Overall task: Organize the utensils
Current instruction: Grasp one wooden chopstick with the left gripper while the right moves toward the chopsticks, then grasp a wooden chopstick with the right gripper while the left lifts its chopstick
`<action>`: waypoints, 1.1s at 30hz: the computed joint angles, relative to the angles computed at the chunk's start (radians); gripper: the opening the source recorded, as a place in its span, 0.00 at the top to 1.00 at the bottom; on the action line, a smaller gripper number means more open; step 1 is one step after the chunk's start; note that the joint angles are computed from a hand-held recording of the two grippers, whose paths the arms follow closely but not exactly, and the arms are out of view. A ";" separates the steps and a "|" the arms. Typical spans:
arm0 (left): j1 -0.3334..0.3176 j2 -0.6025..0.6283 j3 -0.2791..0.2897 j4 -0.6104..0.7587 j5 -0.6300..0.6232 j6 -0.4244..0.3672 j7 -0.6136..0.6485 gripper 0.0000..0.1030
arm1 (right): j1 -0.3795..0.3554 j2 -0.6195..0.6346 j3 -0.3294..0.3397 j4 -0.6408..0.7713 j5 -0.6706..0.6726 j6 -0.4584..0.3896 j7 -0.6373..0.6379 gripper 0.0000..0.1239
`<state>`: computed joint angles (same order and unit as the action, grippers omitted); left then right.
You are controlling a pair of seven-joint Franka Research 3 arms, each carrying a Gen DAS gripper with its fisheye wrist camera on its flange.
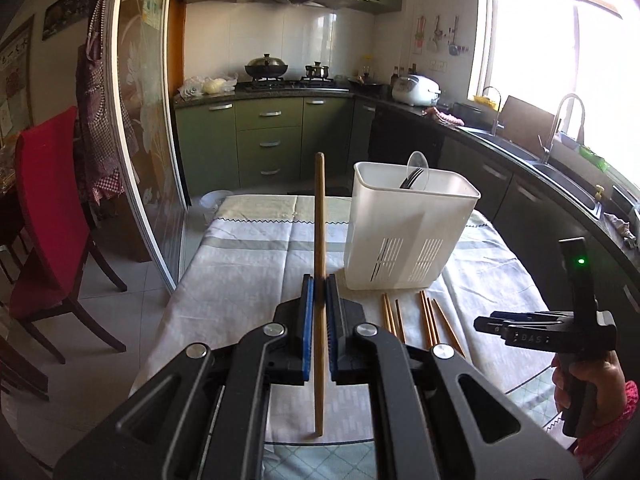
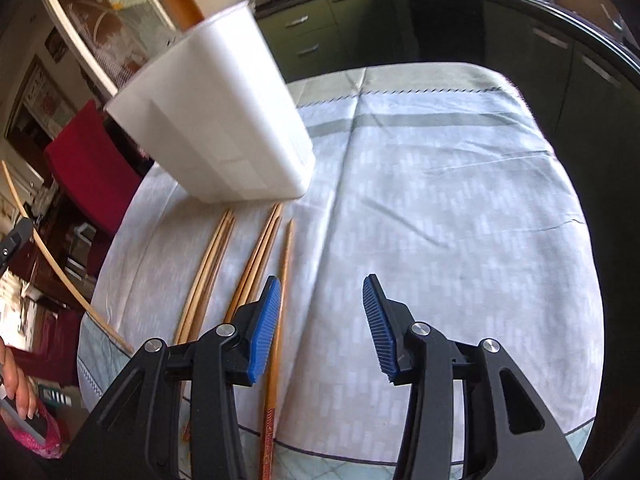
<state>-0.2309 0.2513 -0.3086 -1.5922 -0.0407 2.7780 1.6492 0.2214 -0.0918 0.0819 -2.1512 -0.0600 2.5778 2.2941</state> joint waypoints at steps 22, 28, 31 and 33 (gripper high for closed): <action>0.044 -0.063 -0.015 -0.096 -0.164 0.067 0.182 0.94 | 0.167 0.334 -0.059 0.493 -0.190 -0.458 0.020 0.94; 0.045 -0.059 -0.015 -0.083 -0.167 0.046 0.182 0.94 | 0.164 0.177 -0.052 0.351 -0.275 -0.282 0.138 0.94; 0.044 -0.060 -0.014 -0.081 -0.169 0.042 0.185 0.94 | 0.155 0.073 -0.021 0.276 -0.393 -0.214 0.251 0.94; 0.044 -0.061 -0.015 -0.079 -0.173 0.037 0.188 0.94 | 0.135 0.004 0.009 0.224 -0.467 -0.181 0.316 0.94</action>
<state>-0.1870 0.1905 -0.3233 -1.6708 -0.2134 2.8151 1.8374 0.3566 -0.0876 0.0914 -1.9272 -0.5266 2.3964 2.6099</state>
